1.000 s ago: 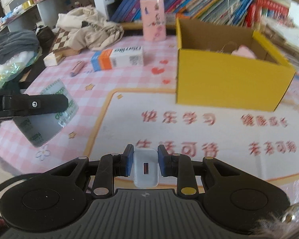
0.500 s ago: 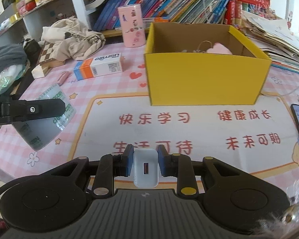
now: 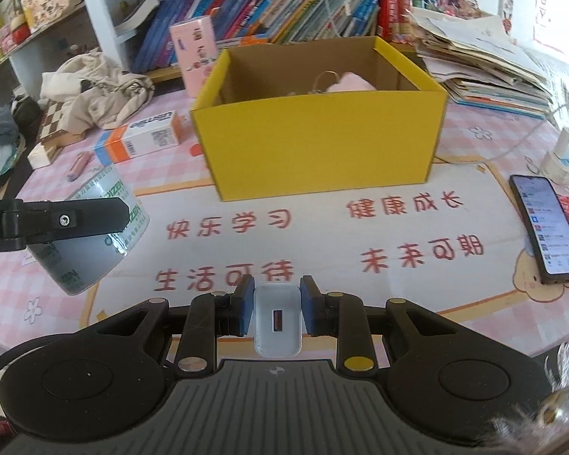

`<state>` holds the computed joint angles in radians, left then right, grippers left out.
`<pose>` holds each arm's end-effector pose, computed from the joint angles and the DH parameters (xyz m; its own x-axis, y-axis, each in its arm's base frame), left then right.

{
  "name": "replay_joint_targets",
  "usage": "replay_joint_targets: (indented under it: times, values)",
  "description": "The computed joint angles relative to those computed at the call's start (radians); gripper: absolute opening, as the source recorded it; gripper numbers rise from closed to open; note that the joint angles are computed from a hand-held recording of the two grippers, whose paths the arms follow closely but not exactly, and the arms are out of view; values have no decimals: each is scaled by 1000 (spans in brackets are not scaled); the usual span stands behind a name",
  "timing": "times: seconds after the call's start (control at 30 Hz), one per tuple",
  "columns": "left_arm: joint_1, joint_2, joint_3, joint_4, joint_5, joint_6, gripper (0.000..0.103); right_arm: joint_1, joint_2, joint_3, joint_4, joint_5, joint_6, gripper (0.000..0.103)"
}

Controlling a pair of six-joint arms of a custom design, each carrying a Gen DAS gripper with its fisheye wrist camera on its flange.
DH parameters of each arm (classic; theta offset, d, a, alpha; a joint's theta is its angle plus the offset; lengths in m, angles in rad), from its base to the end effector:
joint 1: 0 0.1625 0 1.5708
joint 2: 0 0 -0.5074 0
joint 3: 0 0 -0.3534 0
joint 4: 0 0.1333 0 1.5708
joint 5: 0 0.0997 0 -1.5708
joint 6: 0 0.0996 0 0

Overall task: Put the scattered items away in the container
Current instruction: 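Lift and carry the tape roll and white charger with both grippers over the yellow box, then lower into the yellow box and open the right gripper while the left gripper releases the tape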

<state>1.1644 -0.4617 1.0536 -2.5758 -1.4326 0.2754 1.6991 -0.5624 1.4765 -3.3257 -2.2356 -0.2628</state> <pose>-0.2122 -0.8650 0.1410 -0.7981 0.5567 -0.2306 0.6018 0.7169 -0.3520 0.1698 -0.7544 0.1752 -0.7884 0.1712 0.5909 -0.3005 0.7310 -0.6127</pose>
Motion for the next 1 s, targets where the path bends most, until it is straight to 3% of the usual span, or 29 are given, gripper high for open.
replay_joint_targets:
  times: [0.43, 0.77, 1.0]
  values:
    - [-48, 88, -109, 38, 20, 55, 84, -53, -55, 0, 13, 41, -9, 24]
    - [-83, 177, -246, 49, 2, 105, 84, -85, -92, -44, 7, 110, -115, 24]
    - [-100, 250, -380, 36, 18, 70, 84, -102, -95, -129, -15, 215, -247, 24]
